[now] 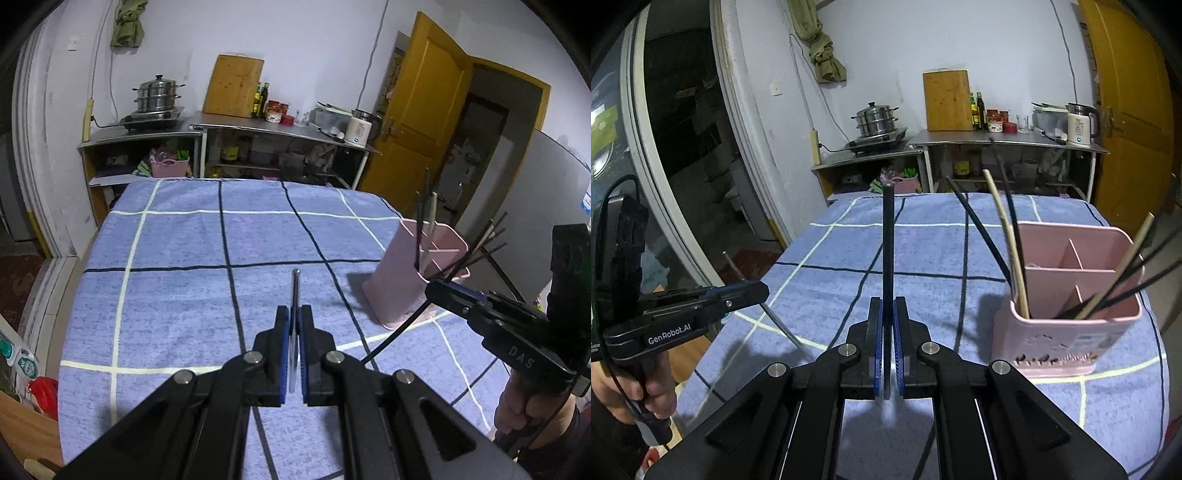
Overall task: Organize utensils
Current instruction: 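Lift both held metal chopsticks and carry them over the pink holder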
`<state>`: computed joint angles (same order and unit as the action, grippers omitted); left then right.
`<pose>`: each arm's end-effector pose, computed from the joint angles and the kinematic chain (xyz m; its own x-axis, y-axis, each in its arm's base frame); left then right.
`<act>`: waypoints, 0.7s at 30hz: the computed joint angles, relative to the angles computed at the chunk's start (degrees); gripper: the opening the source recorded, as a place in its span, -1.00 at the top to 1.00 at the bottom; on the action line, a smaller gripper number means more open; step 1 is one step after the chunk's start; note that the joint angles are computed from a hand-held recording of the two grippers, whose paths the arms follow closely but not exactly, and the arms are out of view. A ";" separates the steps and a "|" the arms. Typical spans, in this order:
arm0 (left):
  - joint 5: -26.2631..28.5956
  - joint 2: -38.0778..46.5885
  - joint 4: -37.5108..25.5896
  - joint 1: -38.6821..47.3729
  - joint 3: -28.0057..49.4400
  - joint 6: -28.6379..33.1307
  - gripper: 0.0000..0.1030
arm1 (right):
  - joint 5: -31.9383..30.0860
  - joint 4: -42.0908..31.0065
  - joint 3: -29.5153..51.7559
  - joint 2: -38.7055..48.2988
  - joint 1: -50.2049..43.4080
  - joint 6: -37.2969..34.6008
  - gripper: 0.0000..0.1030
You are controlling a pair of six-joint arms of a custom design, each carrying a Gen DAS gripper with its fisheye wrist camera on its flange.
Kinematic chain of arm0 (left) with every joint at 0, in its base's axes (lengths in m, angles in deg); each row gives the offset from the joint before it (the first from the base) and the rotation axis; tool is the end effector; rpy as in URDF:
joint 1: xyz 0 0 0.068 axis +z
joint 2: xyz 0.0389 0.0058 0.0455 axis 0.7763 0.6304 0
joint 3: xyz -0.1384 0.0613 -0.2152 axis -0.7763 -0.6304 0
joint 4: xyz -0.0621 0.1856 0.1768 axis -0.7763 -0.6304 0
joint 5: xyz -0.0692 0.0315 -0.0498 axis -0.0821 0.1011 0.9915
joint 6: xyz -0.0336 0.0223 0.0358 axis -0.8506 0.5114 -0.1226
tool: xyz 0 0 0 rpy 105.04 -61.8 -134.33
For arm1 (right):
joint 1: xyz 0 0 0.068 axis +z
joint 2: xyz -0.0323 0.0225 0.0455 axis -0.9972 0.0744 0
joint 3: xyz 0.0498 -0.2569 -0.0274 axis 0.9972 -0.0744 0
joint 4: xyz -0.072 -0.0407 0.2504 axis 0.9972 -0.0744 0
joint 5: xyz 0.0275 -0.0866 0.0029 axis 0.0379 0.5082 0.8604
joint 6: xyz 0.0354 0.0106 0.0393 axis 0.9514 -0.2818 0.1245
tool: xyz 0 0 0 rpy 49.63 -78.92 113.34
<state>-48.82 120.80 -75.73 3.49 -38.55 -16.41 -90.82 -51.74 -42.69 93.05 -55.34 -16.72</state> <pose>0.1540 -0.1421 0.1611 -0.6502 -0.2267 -0.7251 -0.0698 0.9682 -0.2401 0.2533 0.1592 0.1528 -0.5847 -0.2518 -0.7712 -0.6185 0.7536 0.2228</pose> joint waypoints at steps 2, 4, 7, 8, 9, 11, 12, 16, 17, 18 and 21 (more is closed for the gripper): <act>0.02 1.32 0.36 -1.12 0.29 -0.71 0.90 | -0.14 -0.09 -1.24 -1.06 -0.67 -0.32 0.90; 0.04 2.25 0.41 -1.81 0.77 -1.19 0.90 | -0.39 0.00 -2.06 -1.97 -1.22 -0.29 0.90; 0.56 3.05 1.24 -2.58 1.35 -1.58 0.90 | -0.72 -0.49 -2.96 -3.80 -2.37 -0.35 0.90; 0.79 3.48 1.44 -2.85 1.96 -1.40 0.90 | -0.94 -0.82 -3.14 -4.54 -2.90 -0.44 0.90; 1.08 3.85 1.73 -3.02 2.44 -1.13 0.90 | -1.02 -1.09 -3.31 -5.25 -3.23 -0.46 0.90; 2.00 4.99 2.72 -3.06 3.75 -0.25 0.90 | -1.32 -1.74 -3.80 -6.97 -4.26 -0.84 0.90; 2.37 5.75 3.05 -3.17 4.64 0.14 0.90 | -1.47 -2.24 -3.92 -7.85 -5.00 -1.09 0.90; 4.02 9.66 4.71 -3.01 8.51 1.99 0.90 | -2.22 -3.19 -4.25 -10.12 -8.14 -1.27 0.90; 4.72 10.89 5.38 -2.71 9.58 2.45 0.90 | -2.22 -3.47 -4.33 -10.69 -8.81 -1.16 0.90; 5.58 12.08 5.93 -2.31 10.73 2.91 0.90 | -2.52 -3.56 -4.31 -10.86 -9.63 -1.24 0.90; 7.61 15.45 7.21 -1.41 14.11 4.41 0.90 | -3.76 -4.58 -3.86 -11.89 -12.69 -1.37 0.90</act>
<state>-41.21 136.25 -68.52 2.08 -24.44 -12.00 -94.58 -56.33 -46.55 81.16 -68.03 -18.09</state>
